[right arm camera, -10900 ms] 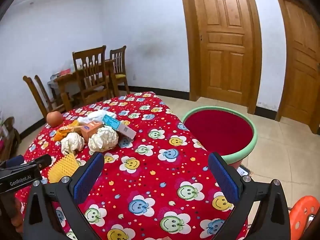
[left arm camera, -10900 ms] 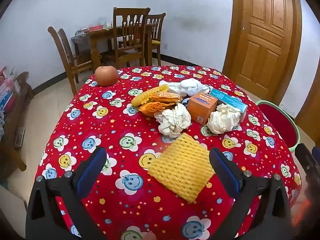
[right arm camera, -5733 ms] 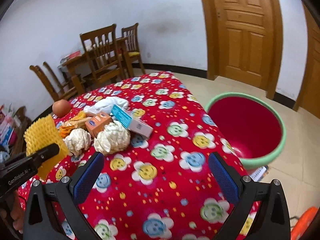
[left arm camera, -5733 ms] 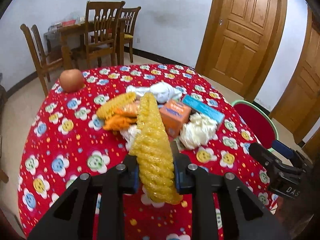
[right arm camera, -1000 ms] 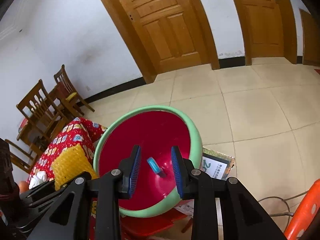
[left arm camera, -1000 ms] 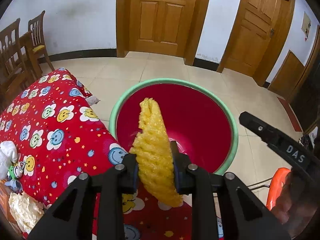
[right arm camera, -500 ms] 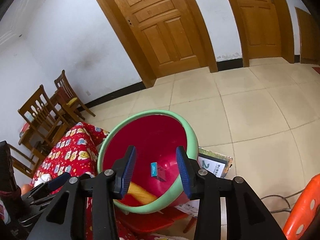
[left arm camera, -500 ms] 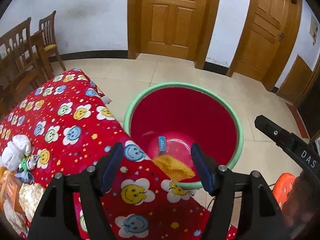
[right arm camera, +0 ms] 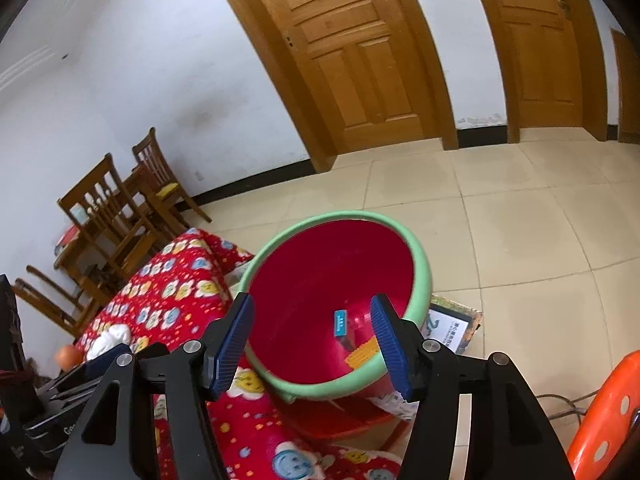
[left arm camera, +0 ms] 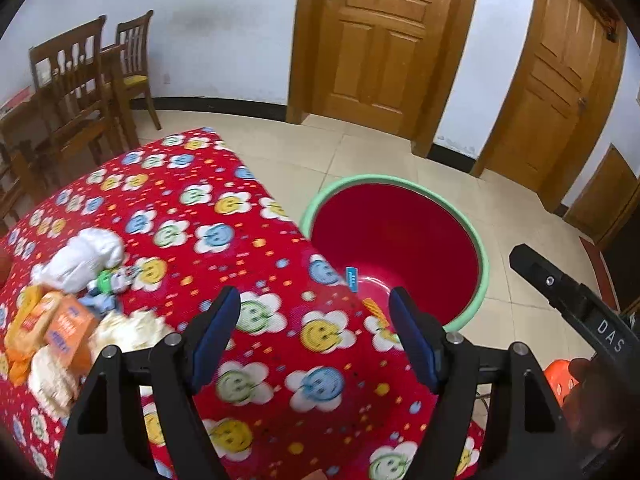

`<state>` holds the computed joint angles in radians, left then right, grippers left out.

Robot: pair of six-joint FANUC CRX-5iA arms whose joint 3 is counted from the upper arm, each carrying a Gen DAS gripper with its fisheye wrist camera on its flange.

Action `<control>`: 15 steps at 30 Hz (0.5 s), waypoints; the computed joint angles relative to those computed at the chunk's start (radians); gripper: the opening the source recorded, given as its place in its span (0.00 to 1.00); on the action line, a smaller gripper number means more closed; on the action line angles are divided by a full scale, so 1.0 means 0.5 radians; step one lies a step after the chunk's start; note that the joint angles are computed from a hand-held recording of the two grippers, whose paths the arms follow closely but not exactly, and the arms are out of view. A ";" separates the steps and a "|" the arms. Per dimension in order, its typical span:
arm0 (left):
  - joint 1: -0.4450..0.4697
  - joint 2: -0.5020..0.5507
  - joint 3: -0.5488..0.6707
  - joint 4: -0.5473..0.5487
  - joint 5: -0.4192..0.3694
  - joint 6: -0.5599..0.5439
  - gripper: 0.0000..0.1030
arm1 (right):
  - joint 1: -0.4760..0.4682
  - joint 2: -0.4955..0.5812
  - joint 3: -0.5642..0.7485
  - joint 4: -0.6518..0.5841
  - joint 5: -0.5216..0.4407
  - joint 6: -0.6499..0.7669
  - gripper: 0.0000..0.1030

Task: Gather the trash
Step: 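Move both grippers back over the table toward the crumpled tissues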

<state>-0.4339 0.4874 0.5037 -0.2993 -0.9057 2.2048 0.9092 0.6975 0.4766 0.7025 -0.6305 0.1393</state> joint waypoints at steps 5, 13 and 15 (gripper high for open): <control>-0.005 -0.138 -0.130 -0.094 -0.016 0.120 0.74 | 0.040 -0.008 0.014 -0.012 0.007 0.049 0.61; 0.005 -0.331 -0.310 -0.235 -0.066 0.307 0.74 | 0.112 0.020 0.108 -0.109 -0.018 0.214 0.62; 0.011 -0.376 -0.355 -0.259 -0.076 0.358 0.74 | 0.126 0.030 0.137 -0.140 -0.031 0.258 0.63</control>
